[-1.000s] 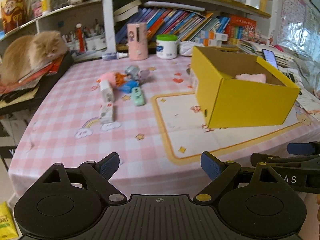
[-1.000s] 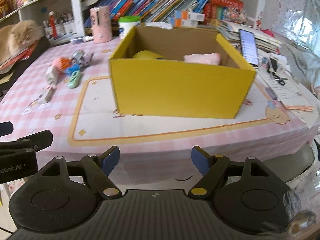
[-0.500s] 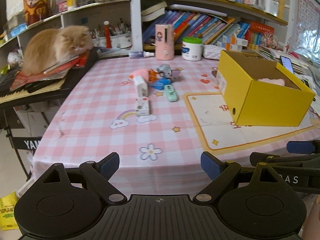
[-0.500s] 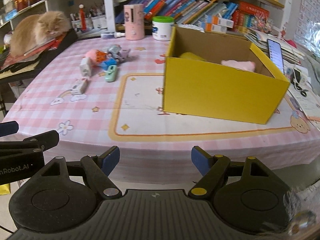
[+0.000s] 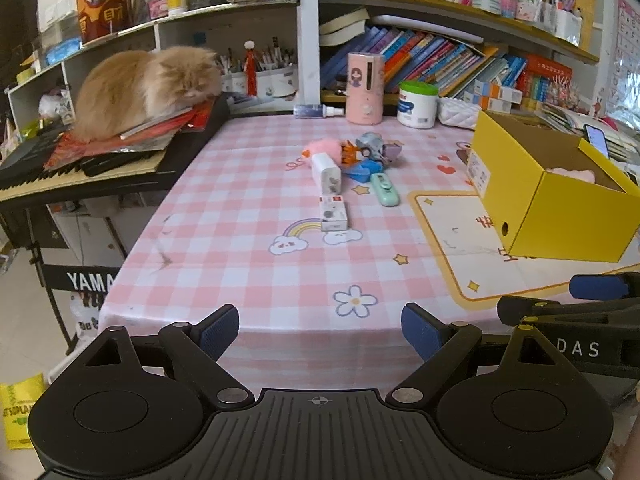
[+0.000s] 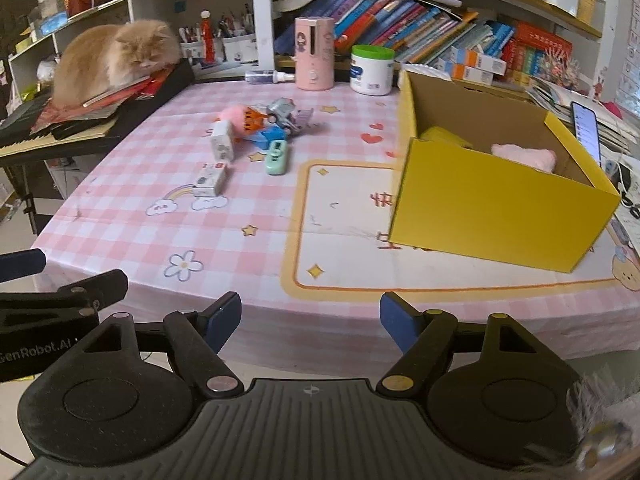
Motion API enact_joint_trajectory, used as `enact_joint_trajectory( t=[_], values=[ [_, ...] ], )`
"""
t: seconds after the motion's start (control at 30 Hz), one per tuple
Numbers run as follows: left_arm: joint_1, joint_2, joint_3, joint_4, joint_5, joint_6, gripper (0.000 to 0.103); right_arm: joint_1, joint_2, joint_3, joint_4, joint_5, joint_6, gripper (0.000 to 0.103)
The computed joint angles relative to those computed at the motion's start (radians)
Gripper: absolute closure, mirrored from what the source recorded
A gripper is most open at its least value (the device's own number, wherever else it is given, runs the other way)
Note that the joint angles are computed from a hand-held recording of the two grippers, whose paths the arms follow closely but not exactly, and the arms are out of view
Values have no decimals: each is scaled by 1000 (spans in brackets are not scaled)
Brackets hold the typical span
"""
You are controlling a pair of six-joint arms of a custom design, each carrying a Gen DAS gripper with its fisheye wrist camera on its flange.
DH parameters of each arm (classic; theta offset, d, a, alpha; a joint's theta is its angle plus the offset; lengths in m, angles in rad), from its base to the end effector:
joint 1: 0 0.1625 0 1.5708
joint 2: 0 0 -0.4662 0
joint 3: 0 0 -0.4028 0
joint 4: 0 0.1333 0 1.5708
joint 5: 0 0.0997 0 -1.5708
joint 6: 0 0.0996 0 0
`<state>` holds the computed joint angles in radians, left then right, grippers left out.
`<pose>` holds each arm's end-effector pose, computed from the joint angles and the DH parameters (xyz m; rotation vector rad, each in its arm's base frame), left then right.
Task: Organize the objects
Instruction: 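Withdraw both grippers from the box back toward the toys, then grasp the white card with the left gripper while the right gripper grasps the mint-green stapler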
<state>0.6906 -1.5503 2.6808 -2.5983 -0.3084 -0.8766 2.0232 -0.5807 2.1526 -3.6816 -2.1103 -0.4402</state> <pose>-0.0684 -0.3525 0.2239 0.0802 2.0317 -1.0763 0.3006 -0.4307 -0.0067 0.9151 -2.3587 0.7009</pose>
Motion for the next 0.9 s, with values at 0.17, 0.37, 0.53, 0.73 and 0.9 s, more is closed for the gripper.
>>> enact_joint_trajectory(
  t=[0.17,0.37,0.53,0.73,0.9],
  values=[
    [16,1,8,-69,0,40,12,11,14,-21,11,4,-6,34],
    [56,44,-2,-194,-9,136,12,10,27,-51,36,8,-10,36],
    [104,115,-29,-362,0,273,12,2,41,-94,69,20,-21,36],
    [175,216,-80,-652,-50,504,12,-6,64,-172,118,37,-42,39],
    [230,271,-141,-726,-74,591,12,-15,86,-250,177,40,-53,43]
  ],
)
